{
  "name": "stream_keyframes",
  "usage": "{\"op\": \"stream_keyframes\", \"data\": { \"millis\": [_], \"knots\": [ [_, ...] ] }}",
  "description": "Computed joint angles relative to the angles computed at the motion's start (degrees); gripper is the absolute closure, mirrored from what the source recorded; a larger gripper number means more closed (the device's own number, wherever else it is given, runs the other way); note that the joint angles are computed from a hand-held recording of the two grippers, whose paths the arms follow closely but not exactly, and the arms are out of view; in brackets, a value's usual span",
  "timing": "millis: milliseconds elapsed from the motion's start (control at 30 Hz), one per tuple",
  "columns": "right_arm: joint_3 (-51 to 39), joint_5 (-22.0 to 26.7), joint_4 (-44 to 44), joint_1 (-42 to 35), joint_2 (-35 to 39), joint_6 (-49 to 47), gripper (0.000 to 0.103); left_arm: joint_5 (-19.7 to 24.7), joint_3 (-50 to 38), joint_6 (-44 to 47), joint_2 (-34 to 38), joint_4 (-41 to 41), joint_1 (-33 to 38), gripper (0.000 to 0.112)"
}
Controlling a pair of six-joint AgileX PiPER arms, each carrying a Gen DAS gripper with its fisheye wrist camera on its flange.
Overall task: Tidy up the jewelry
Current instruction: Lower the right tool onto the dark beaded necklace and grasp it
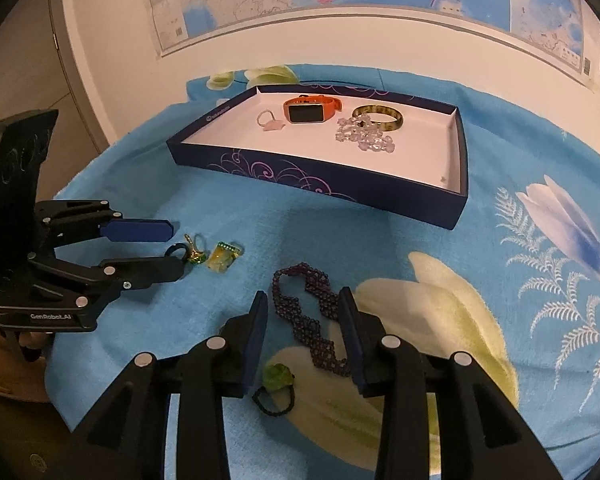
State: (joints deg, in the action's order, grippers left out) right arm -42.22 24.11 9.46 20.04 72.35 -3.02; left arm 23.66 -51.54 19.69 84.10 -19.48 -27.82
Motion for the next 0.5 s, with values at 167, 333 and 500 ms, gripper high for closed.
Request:
{"op": "stream_keyframes", "data": {
  "millis": [167,333,500],
  "knots": [
    [-0.4,0.5,-7.9,1.7,0.2,7.3,0.088,0.3,0.0,0.3,0.0,0.0,0.0,0.072],
    [0.0,0.4,-1.6,-1.1,-0.3,1.4,0.096,0.5,0.3,1.0,-0.3,-0.4,0.1,0.074],
    [0.7,0.0,5.3,-3.3,-1.0,-4.3,0.102,0.4,0.6,1.5,-0.5,-0.8,0.2,0.074]
  ]
}}
